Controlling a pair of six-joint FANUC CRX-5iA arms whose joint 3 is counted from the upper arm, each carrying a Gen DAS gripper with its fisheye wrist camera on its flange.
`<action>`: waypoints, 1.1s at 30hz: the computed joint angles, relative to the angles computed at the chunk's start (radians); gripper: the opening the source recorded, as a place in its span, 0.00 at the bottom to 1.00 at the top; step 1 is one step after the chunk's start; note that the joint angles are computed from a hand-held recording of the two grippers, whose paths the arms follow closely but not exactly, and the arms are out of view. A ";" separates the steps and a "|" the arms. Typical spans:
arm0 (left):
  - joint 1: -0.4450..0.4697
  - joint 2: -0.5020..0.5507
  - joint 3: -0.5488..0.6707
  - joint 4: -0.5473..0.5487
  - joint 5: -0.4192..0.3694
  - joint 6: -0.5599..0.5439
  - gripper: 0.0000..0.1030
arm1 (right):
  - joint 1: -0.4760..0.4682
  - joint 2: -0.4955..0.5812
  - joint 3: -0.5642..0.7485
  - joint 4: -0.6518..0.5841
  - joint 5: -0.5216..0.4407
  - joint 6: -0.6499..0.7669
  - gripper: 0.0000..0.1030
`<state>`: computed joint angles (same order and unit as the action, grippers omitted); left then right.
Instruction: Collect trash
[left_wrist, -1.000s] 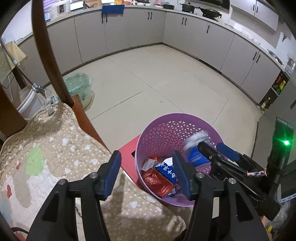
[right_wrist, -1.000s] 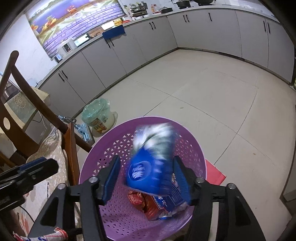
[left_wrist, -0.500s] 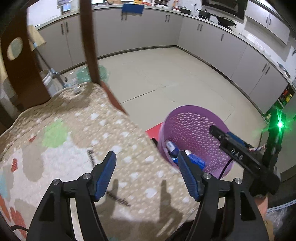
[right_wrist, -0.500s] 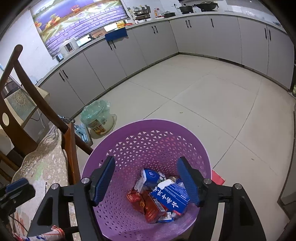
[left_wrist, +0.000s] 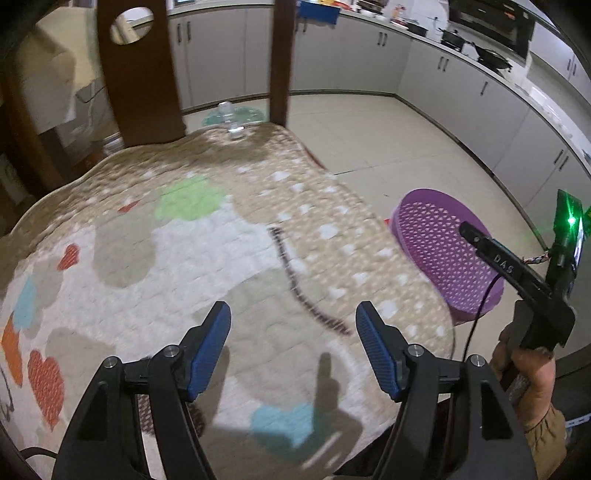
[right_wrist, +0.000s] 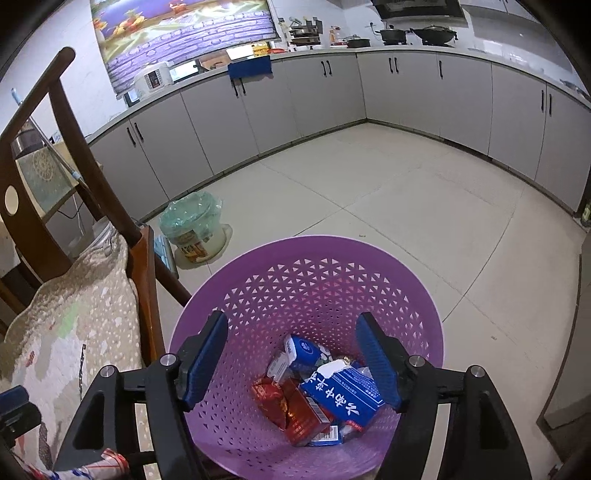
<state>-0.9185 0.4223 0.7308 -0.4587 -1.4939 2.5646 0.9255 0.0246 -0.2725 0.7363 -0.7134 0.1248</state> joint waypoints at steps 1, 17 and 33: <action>-0.004 -0.010 -0.014 -0.007 -0.001 0.009 0.67 | 0.005 -0.001 -0.003 0.011 -0.004 -0.008 0.74; -0.096 -0.102 -0.089 -0.123 -0.063 0.076 0.69 | 0.142 -0.054 -0.035 0.133 -0.110 -0.086 0.78; -0.195 -0.093 -0.024 -0.244 -0.155 0.075 0.77 | 0.283 -0.106 0.012 0.020 -0.184 0.037 0.83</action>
<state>-1.1135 0.3297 0.7066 -0.7026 -1.6493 2.6396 1.2081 -0.0810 -0.2609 0.7564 -0.8969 0.1616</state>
